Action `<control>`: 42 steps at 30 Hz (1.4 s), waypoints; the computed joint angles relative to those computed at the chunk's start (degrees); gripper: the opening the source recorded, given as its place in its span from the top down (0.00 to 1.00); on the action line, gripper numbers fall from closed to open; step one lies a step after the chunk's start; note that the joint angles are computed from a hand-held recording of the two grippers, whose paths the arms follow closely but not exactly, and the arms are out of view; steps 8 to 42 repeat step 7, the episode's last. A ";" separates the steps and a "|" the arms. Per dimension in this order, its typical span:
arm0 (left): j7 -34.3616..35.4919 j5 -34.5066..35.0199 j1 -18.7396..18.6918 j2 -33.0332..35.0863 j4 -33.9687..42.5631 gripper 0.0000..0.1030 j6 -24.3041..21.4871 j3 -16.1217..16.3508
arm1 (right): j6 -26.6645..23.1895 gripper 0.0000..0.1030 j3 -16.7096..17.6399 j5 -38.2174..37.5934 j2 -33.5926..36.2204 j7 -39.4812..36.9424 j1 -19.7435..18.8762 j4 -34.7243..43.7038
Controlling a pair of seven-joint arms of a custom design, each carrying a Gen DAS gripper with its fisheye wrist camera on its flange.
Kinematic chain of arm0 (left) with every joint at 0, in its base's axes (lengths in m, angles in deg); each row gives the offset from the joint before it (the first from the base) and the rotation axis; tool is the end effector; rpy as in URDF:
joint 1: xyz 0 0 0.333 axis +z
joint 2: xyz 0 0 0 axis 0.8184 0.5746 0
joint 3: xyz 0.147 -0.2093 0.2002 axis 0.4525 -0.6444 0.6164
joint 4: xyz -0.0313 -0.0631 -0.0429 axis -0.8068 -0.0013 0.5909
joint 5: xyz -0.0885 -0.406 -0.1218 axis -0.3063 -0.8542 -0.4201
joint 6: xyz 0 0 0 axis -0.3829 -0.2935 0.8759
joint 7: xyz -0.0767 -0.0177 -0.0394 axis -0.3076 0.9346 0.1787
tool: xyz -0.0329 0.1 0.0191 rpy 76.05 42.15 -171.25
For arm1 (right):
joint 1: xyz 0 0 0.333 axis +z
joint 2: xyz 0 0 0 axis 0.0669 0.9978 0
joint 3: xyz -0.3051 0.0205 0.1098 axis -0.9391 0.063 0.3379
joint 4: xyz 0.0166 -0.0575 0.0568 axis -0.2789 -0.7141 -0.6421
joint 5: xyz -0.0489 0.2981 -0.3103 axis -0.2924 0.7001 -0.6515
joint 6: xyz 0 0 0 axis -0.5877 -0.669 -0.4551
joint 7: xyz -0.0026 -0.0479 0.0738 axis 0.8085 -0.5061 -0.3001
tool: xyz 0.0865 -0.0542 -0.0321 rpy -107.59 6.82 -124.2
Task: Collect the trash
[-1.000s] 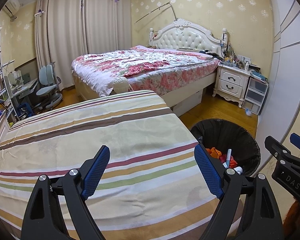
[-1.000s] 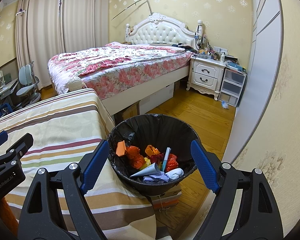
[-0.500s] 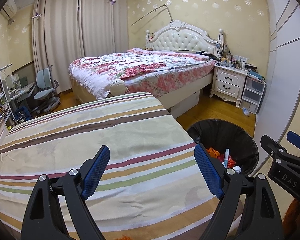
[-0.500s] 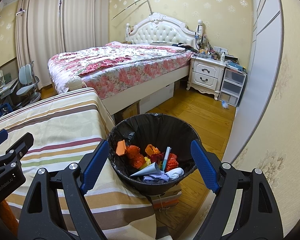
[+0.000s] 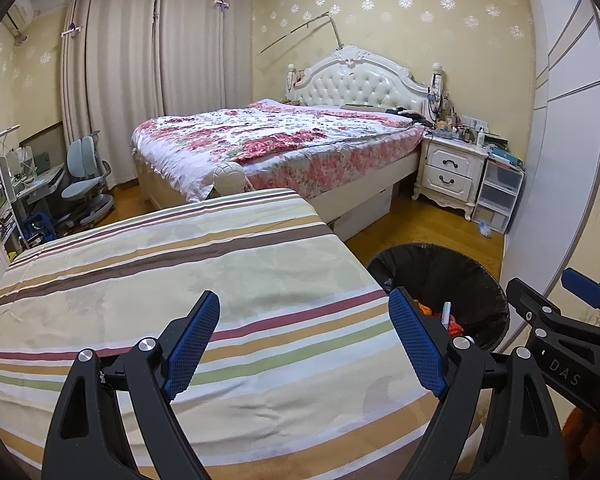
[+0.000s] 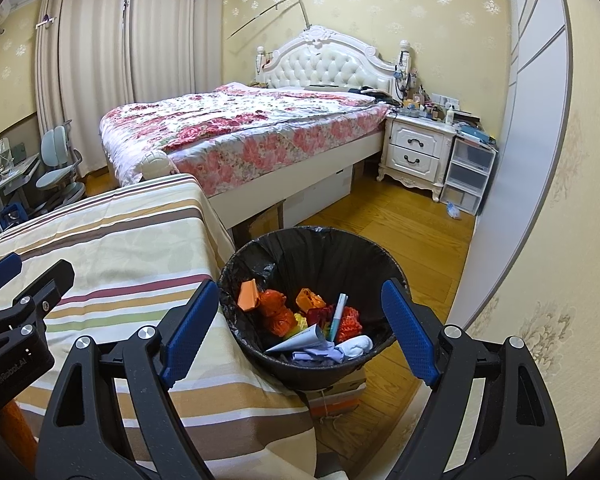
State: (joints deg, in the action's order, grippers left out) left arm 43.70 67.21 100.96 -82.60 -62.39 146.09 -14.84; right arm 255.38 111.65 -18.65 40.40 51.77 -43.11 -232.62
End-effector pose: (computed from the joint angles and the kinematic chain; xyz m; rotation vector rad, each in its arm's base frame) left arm 0.4672 -0.2265 0.4288 -1.5965 1.6028 -0.8733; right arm 0.4666 0.1975 0.4123 -1.6163 1.6267 -0.9036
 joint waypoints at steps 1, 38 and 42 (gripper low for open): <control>-0.01 -0.02 0.20 -0.19 -0.13 0.19 -0.23 -0.04 | 0.15 0.21 0.49 -0.20 0.27 -0.08 -0.26 0.17; -0.73 1.82 0.91 -0.19 -0.47 0.19 -3.18 0.66 | 0.07 0.21 3.59 -1.33 2.11 -0.75 -1.84 2.00; -0.73 1.82 0.91 -0.19 -0.47 0.19 -3.18 0.66 | 0.07 0.21 3.59 -1.33 2.11 -0.75 -1.84 2.00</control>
